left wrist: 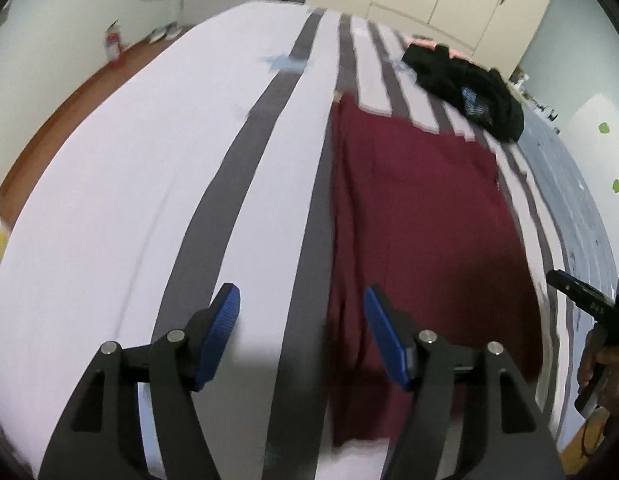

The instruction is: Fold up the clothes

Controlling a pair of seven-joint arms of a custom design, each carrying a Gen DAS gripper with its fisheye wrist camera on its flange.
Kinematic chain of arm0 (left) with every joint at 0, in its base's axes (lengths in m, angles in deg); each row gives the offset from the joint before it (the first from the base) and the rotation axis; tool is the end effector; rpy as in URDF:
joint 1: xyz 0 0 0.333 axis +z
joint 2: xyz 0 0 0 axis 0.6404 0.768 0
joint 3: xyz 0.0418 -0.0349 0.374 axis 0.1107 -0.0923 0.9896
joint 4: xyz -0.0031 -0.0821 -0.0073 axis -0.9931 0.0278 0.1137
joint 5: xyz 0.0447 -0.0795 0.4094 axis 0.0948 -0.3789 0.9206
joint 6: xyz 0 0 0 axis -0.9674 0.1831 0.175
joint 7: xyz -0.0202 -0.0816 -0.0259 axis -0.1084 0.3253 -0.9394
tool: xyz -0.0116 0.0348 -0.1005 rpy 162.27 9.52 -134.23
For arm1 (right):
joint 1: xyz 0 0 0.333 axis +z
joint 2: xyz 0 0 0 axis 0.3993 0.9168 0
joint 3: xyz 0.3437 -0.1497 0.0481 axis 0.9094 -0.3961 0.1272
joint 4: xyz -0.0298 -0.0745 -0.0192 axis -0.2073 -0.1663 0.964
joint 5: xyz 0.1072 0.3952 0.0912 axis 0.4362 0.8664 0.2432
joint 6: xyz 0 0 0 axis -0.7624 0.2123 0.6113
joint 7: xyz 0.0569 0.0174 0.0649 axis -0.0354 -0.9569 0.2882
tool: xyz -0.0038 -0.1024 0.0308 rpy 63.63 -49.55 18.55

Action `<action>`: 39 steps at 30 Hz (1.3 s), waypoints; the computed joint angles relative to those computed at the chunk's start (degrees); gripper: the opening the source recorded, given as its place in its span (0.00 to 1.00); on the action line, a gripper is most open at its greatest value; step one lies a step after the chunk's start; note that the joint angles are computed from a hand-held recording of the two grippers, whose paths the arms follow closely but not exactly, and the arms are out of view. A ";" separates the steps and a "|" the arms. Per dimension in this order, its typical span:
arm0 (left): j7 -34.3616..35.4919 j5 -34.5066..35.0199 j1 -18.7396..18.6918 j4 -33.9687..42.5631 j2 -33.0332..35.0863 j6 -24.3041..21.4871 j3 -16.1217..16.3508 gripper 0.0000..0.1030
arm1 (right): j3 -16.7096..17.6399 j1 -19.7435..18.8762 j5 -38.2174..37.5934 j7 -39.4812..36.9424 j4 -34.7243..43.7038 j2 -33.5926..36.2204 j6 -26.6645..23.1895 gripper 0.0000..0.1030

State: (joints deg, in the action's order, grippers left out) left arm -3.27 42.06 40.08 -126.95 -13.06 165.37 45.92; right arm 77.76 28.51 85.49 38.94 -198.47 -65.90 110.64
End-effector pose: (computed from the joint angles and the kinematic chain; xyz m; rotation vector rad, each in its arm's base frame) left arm 0.4974 -0.0870 0.4025 -2.3251 1.4361 -0.6140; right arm 0.6691 0.0585 0.3939 -2.1504 1.4334 -0.1472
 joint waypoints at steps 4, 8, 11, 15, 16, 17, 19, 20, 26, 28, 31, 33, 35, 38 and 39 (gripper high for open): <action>2.85 1.84 1.95 11.40 11.45 3.32 1.06 0.60 | 1.38 1.06 0.33 2.02 12.98 9.46 1.10 0.55; 11.12 -2.82 4.33 20.18 19.46 2.75 -0.68 0.61 | 2.18 1.93 -2.17 5.91 25.85 18.04 -1.85 0.55; 16.42 -5.79 5.81 25.25 23.57 -1.24 -2.44 0.61 | 2.76 2.28 -4.15 7.32 31.13 21.69 -3.80 0.55; 21.72 -9.66 7.14 27.95 26.57 -2.14 -3.60 0.61 | 2.35 2.80 -7.32 10.54 38.01 26.65 -8.52 0.55; 21.50 -9.25 6.59 28.32 26.93 -1.95 -2.63 0.61 | 2.43 2.67 -7.64 11.09 38.82 27.37 -9.16 0.55; 20.80 -9.01 6.10 28.07 26.80 -1.76 -1.74 0.61 | 2.77 2.25 -7.48 11.40 39.20 27.80 -9.66 0.55; 20.88 -10.66 7.32 27.41 26.79 -0.78 -2.29 0.61 | 3.56 1.02 -6.60 12.52 41.28 29.41 -11.80 0.55; 21.94 -12.82 9.20 27.04 26.95 0.00 -3.93 0.61 | 3.84 0.68 -6.41 12.53 41.78 29.82 -12.28 0.55; 28.86 -16.46 14.25 27.22 28.21 5.21 -9.97 0.61 | 4.42 0.04 -6.41 11.84 44.14 31.15 -14.37 0.55; 31.07 -17.91 16.32 28.38 29.37 5.84 -12.92 0.61 | 4.57 -0.20 -6.23 12.44 45.83 31.99 -15.63 0.55; 34.90 -21.46 21.51 29.48 31.33 5.31 -19.25 0.61 | 4.74 -0.40 -6.34 12.99 47.91 33.04 -17.40 0.55; 35.58 -22.30 21.39 31.37 32.61 4.15 -19.29 0.61 | 5.00 -0.66 -6.46 12.72 49.18 33.64 -19.09 0.55; 35.28 -23.12 21.23 29.80 31.20 5.59 -18.96 0.61 | 5.01 -0.85 -6.37 12.32 48.90 33.34 -19.34 0.55; 34.57 -23.55 21.31 27.41 28.91 6.22 -18.64 0.61 | 4.95 -1.28 -5.83 11.49 46.64 31.78 -18.69 0.55; 34.82 -23.98 22.02 26.18 27.96 6.39 -19.20 0.61 | 4.93 -1.42 -5.65 11.01 45.49 31.02 -18.42 0.55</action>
